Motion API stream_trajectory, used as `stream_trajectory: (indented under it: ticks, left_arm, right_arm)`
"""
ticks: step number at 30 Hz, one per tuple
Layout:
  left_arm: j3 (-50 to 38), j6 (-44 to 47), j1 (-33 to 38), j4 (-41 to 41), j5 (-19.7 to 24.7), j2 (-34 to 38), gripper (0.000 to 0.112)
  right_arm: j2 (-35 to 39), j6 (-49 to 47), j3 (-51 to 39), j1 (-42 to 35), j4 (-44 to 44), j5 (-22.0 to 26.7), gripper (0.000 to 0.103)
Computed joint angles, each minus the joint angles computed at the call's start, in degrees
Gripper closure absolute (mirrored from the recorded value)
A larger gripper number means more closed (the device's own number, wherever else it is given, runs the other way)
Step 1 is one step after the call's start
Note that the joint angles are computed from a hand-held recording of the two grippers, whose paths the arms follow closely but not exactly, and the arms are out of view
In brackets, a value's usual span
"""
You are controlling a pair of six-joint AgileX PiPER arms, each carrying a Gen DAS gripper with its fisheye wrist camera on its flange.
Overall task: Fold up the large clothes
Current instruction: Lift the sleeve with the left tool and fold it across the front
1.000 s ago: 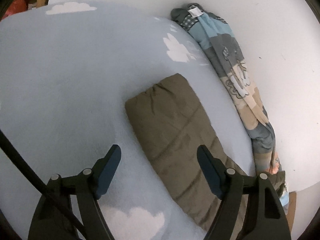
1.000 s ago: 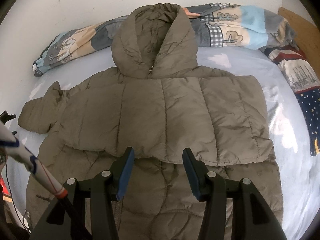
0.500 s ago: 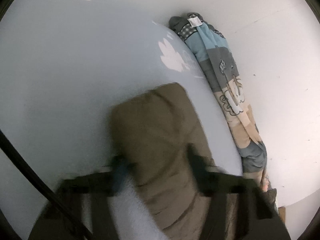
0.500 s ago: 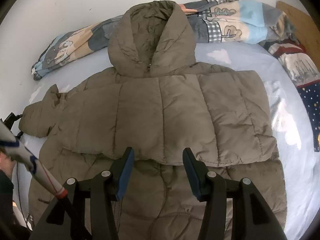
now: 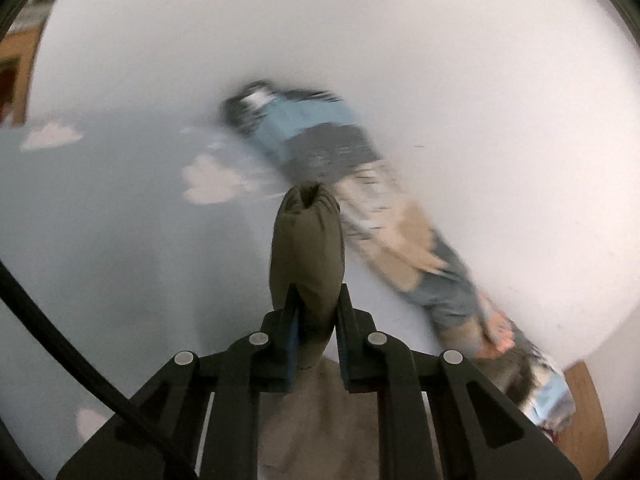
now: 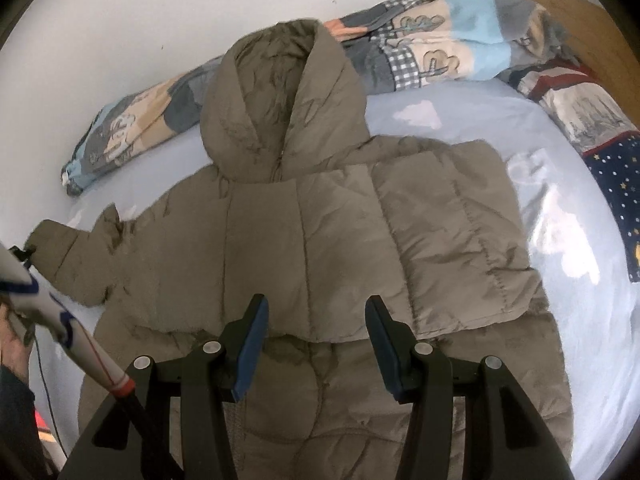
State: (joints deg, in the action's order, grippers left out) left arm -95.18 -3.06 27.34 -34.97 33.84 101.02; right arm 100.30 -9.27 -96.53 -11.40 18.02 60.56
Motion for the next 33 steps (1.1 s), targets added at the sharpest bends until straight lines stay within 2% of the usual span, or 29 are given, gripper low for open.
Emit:
stream_trajectory:
  ticks: [6,11,18,21,22,24,28,30,32,33]
  left_arm:
    - [-6.98,-5.33,-11.67,8.81,3.85,-4.57,0.097]
    - [-14.77,-9.14,-25.93,17.28,8.39,-3.97,0.097]
    - [-22.24,-11.08,-46.08,27.06,13.29,3.97,0.097]
    - [-22.38,-12.63,-51.74,29.95,14.16,8.07,0.097]
    - [-23.58,-13.07,-53.73,31.11,16.06,10.44,0.097]
    - [-22.52,-13.34,-56.69,33.0,16.31,12.88,0.097]
    - [-22.31,-14.89,-62.22,39.28,19.51,17.75,0.097]
    - [-24.62,-15.64,-63.45,41.16,22.56,20.21,0.094]
    - [-27.07,-14.03,-63.39,39.47,25.03,21.33,0.083]
    - [-29.5,-13.52,-63.62,38.66,26.29,22.26,0.068]
  right_arm:
    - [-1.31,0.91,-0.85,-1.95,1.49,-0.22,0.049]
    - [-1.97,2.03,-1.64,-3.65,2.22,-0.15,0.049]
    - [-2.41,4.25,-3.1,-6.44,1.93,-0.41,0.049]
    - [-2.05,4.94,-3.79,-7.74,2.05,-0.01,0.049]
    - [-1.85,5.14,-4.15,-8.18,2.24,0.24,0.049]
    - [-1.45,5.24,-4.85,-8.78,2.46,0.62,0.049]
    - [-1.01,5.08,-5.66,-9.81,3.08,1.18,0.049]
    - [-0.78,4.99,-6.15,-10.34,3.46,1.53,0.049]
    - [-0.39,4.77,-6.74,-10.87,4.06,2.01,0.049]
    - [-0.13,4.83,-7.14,-11.18,4.45,2.37,0.049]
